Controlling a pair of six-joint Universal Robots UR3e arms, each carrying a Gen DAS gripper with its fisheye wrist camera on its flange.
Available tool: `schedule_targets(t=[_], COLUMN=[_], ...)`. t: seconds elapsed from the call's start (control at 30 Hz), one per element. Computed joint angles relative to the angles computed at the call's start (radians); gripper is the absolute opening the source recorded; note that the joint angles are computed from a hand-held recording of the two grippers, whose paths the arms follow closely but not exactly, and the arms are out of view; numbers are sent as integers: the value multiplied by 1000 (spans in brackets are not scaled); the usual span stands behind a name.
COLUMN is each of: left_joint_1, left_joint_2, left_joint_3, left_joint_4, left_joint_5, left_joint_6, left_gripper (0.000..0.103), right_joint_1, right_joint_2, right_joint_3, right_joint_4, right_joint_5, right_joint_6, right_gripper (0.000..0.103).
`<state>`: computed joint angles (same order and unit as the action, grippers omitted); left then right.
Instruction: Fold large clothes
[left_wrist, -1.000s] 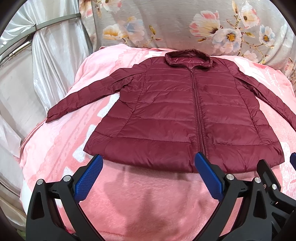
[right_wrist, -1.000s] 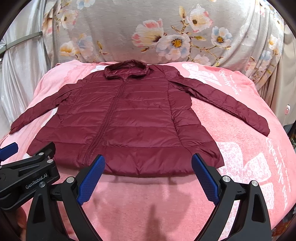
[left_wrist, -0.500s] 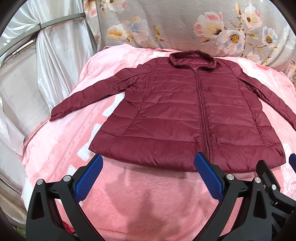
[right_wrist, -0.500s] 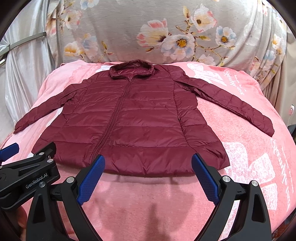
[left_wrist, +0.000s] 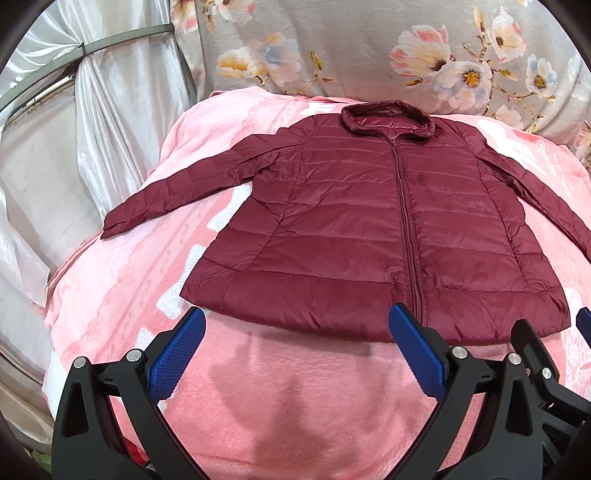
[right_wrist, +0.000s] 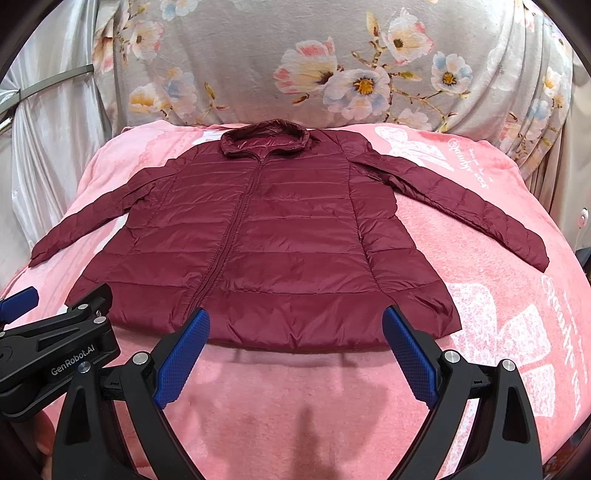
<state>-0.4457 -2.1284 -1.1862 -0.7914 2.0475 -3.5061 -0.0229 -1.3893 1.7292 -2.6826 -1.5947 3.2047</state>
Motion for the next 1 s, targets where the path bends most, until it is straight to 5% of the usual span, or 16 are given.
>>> schedule_targets(t=[1.0], left_joint_1=[5], left_joint_2=[12], left_joint_3=[-6], left_joint_4=[-3], left_joint_5=[-4], left_joint_6=[2], left_gripper=[97], right_joint_1=[-5], right_joint_2=[-9], right_joint_3=[-3], right_joint_4=[11], right_joint_5=[6], right_joint_6=[2], right_gripper=[93])
